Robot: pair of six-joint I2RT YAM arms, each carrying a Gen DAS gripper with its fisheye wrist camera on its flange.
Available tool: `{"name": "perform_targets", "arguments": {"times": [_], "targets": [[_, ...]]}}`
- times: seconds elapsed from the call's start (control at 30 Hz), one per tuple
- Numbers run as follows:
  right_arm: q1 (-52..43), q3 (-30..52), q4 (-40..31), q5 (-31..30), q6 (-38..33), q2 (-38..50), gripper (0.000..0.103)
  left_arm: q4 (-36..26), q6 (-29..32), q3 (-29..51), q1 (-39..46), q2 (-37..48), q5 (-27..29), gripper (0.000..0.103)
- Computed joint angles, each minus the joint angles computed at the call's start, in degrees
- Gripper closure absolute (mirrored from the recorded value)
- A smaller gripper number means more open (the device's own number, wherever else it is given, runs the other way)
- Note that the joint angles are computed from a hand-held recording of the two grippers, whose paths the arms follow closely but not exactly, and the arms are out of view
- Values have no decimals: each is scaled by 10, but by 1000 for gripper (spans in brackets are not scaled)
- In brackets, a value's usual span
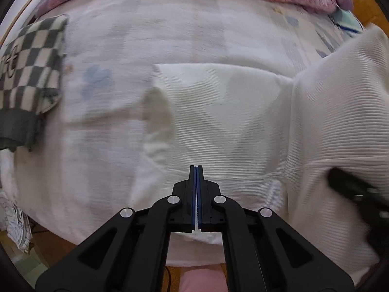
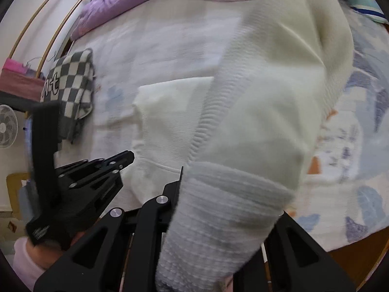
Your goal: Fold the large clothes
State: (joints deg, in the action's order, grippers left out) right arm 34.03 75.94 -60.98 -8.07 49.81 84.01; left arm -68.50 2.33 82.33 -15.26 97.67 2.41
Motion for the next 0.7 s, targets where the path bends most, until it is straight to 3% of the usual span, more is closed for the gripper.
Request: {"name": "perform_targets", "arguments": {"times": [0.13, 0.43, 0.47, 0.57, 0.7], "targets": [[45, 74, 15, -7, 10, 118, 89, -5, 22, 9, 46, 11, -5, 101], [112, 159, 54, -42, 21, 275, 88, -17, 76, -18, 161, 18, -48, 101], [115, 162, 65, -52, 15, 288, 81, -15, 77, -20, 169, 22, -55, 101], [101, 130, 121, -133, 19, 295, 44, -19, 76, -15, 193, 34, -64, 101], [90, 117, 120, -157, -7, 268, 21, -33, 77, -2, 214, 34, -54, 92]]}}
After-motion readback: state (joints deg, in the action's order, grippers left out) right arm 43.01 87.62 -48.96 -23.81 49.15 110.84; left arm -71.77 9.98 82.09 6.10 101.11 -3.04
